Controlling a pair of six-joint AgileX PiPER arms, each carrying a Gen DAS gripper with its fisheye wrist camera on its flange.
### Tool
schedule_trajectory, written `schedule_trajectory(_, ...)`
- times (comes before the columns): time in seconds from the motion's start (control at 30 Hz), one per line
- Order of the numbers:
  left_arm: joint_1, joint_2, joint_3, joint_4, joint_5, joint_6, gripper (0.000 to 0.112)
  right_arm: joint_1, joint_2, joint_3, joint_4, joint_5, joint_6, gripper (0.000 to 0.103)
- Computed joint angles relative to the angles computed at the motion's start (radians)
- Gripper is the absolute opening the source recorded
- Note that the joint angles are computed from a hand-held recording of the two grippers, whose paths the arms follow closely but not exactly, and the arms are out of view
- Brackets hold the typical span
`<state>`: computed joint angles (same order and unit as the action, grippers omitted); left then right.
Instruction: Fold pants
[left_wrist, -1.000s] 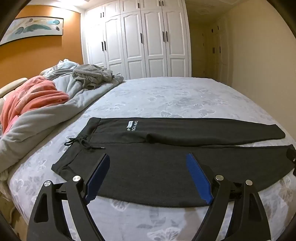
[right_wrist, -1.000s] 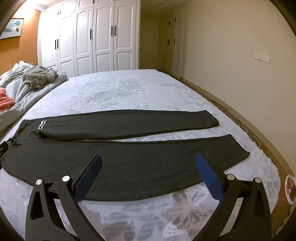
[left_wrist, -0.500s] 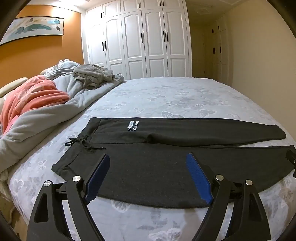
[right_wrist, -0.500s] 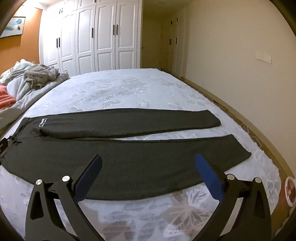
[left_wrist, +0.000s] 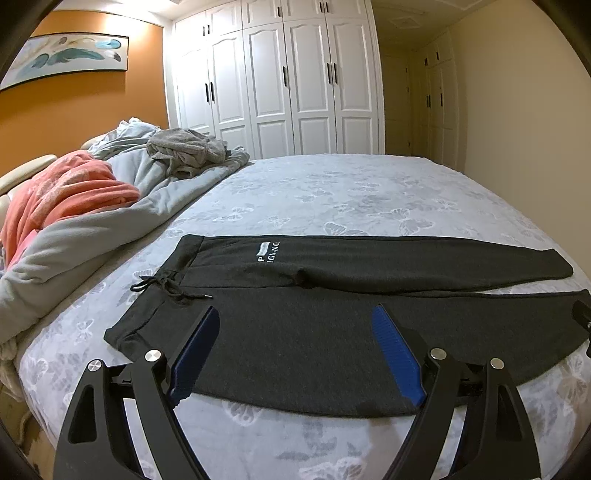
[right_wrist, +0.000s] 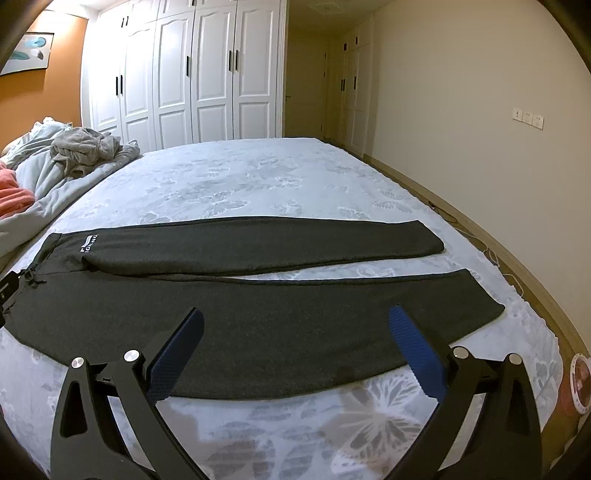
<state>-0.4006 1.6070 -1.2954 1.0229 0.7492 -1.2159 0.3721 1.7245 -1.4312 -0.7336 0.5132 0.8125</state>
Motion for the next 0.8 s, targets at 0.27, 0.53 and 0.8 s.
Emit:
schedule_trajectory(0.27,0.005,-0.007,0.010,0.003,-0.008,-0.002,0.082,-0.002,-0.001,0.001,0.011,-0.003,-0.006,0.098)
schedule_trajectory(0.53,-0.004,-0.005,0.004,0.007,0.004,-0.003,0.082,0.002,-0.005,0.008,0.007,-0.007,0.003,0.098)
schedule_trajectory(0.8,0.006,-0.007,0.002,0.001,-0.003,0.013,0.082,0.009,-0.003,0.007,0.006,-0.003,0.007,0.098)
